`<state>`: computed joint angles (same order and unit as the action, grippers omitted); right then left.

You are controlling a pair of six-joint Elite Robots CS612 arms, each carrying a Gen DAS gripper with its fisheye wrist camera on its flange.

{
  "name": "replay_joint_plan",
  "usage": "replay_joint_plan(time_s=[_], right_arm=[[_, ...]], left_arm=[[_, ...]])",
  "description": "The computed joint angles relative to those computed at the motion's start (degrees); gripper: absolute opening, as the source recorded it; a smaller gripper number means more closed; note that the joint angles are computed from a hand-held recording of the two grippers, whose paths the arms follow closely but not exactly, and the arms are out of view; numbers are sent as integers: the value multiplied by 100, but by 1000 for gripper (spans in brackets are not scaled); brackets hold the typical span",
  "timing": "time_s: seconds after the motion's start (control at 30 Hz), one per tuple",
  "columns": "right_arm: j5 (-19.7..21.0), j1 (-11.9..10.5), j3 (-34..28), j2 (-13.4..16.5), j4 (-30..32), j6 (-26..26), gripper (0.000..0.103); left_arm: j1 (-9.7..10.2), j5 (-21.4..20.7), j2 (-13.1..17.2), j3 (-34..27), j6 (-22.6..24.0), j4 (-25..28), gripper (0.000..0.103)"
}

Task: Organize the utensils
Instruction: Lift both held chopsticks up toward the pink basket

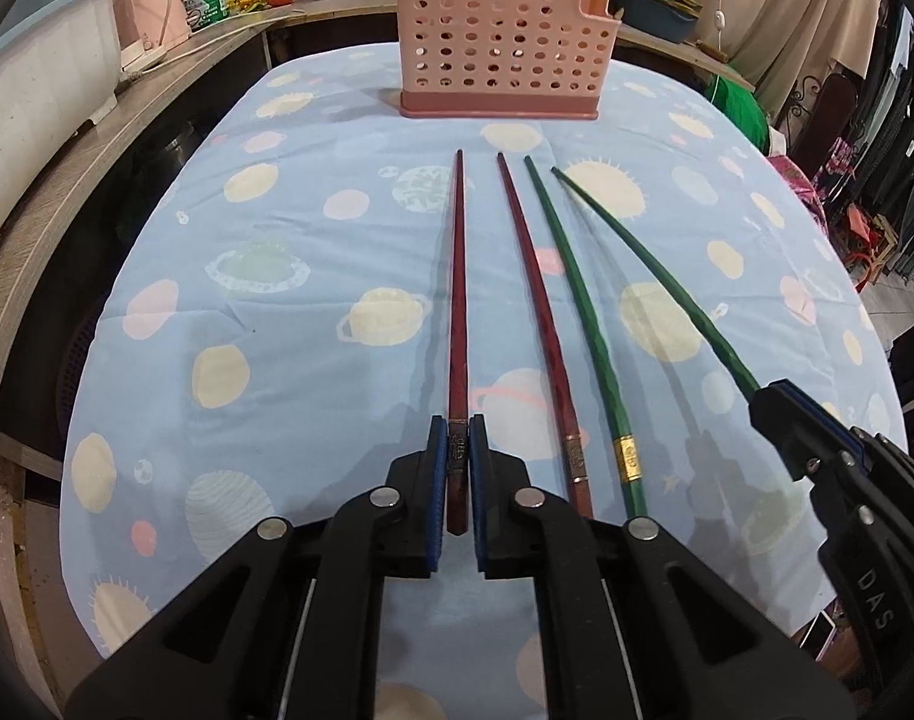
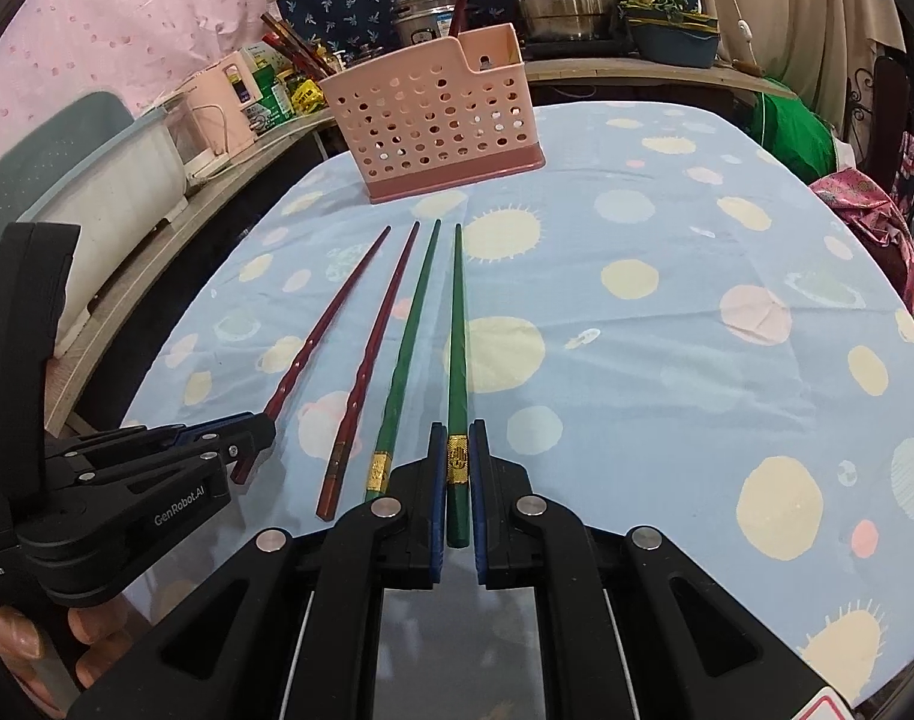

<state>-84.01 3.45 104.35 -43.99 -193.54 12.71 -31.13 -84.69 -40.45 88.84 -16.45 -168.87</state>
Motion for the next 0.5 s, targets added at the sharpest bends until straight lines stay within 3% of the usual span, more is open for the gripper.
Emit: replay_joint_plan(time_s=[0.5], right_arm=[[-23,-157,-3,-328,-571,139,7]], left_arm=[[103,-132,-227,-67,-43,-292,7]])
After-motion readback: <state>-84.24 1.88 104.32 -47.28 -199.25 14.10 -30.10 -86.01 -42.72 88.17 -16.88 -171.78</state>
